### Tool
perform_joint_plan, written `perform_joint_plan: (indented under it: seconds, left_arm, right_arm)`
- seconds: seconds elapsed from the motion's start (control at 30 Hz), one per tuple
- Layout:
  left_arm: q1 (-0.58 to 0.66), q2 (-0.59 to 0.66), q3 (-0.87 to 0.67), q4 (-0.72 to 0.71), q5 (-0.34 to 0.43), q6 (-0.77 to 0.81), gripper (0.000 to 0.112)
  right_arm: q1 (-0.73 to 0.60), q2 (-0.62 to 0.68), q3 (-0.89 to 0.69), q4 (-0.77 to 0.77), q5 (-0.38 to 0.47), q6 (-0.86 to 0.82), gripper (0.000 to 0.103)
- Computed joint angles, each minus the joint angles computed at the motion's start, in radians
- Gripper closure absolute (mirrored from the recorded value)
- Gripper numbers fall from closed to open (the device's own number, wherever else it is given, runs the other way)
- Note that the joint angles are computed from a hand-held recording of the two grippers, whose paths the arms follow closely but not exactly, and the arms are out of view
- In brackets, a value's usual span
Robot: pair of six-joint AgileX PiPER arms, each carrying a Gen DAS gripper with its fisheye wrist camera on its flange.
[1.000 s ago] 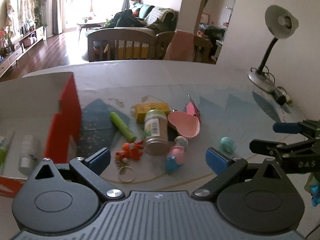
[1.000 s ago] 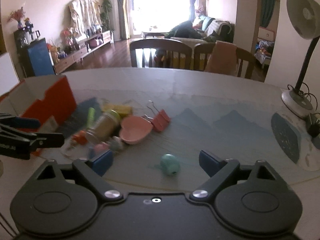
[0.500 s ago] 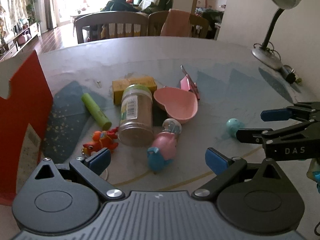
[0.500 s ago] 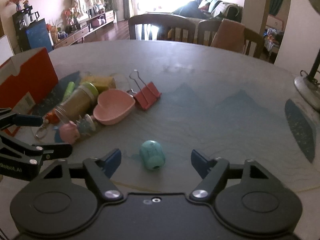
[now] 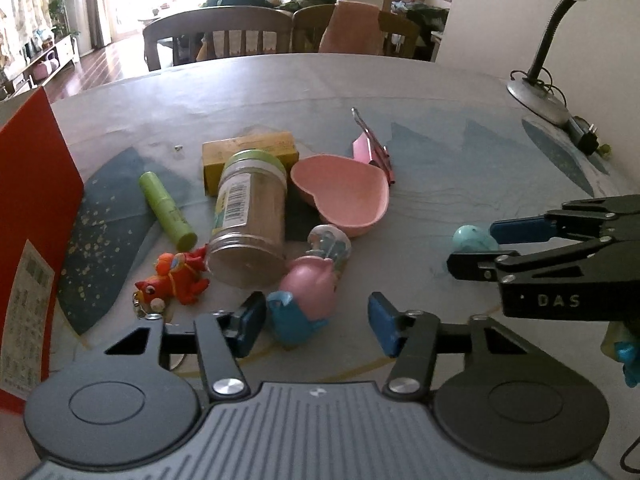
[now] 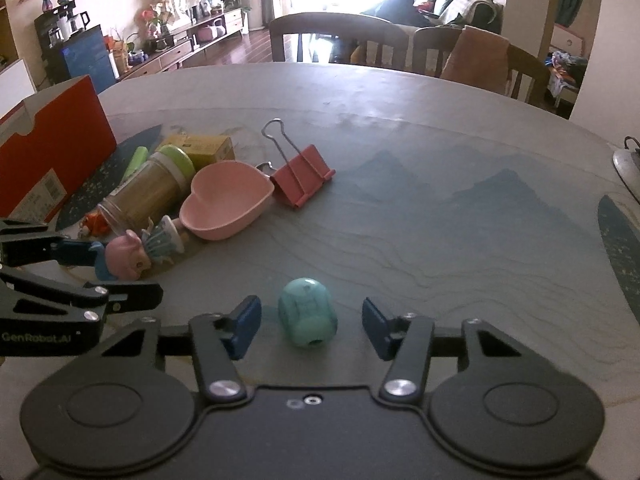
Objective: Organize rigid objects
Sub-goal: 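Grasp the teal egg-shaped toy with the right tool while the left tool grasps the pink bird figurine, then carry the bird figurine and teal toy into the shoebox and open both tools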
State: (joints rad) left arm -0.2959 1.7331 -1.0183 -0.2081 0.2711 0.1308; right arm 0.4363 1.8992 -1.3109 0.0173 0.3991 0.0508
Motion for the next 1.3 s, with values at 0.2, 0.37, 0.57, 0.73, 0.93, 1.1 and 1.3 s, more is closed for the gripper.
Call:
perform_joint_plan:
  seconds: [0.2, 0.37, 0.57, 0.73, 0.93, 1.1, 1.3]
  left_arm:
    - [-0.019, 0.007, -0.02, 0.161, 0.012, -0.168, 0.072]
    - [-0.03, 0.015, -0.041, 0.232, 0.033, -0.239, 0.075]
    - [-0.026, -0.002, -0.029, 0.197, 0.037, -0.21, 0.076]
    - [-0.002, -0.032, -0.003, 0.057, 0.037, -0.084, 0.076]
    - [0.039, -0.074, 0.016, -0.125, 0.065, 0.09, 0.076]
    - [0.073, -0.115, 0.03, -0.187, 0.094, 0.155, 0.077]
    - [0.127, -0.159, 0.039, -0.288, 0.144, 0.267, 0.086]
  right_arm:
    - [0.014, 0.004, 0.0, -0.061, -0.012, 0.038, 0.067]
    - [0.028, -0.003, 0.006, -0.121, -0.009, 0.079, 0.074]
    - [0.045, -0.045, 0.03, -0.147, -0.001, 0.104, 0.074]
    - [0.051, -0.095, 0.048, -0.081, 0.03, 0.074, 0.074]
    - [0.079, -0.151, 0.064, -0.055, 0.063, 0.1, 0.074]
    - [0.114, -0.186, 0.065, -0.08, 0.08, 0.152, 0.074]
    - [0.168, -0.203, 0.032, -0.142, 0.116, 0.242, 0.074]
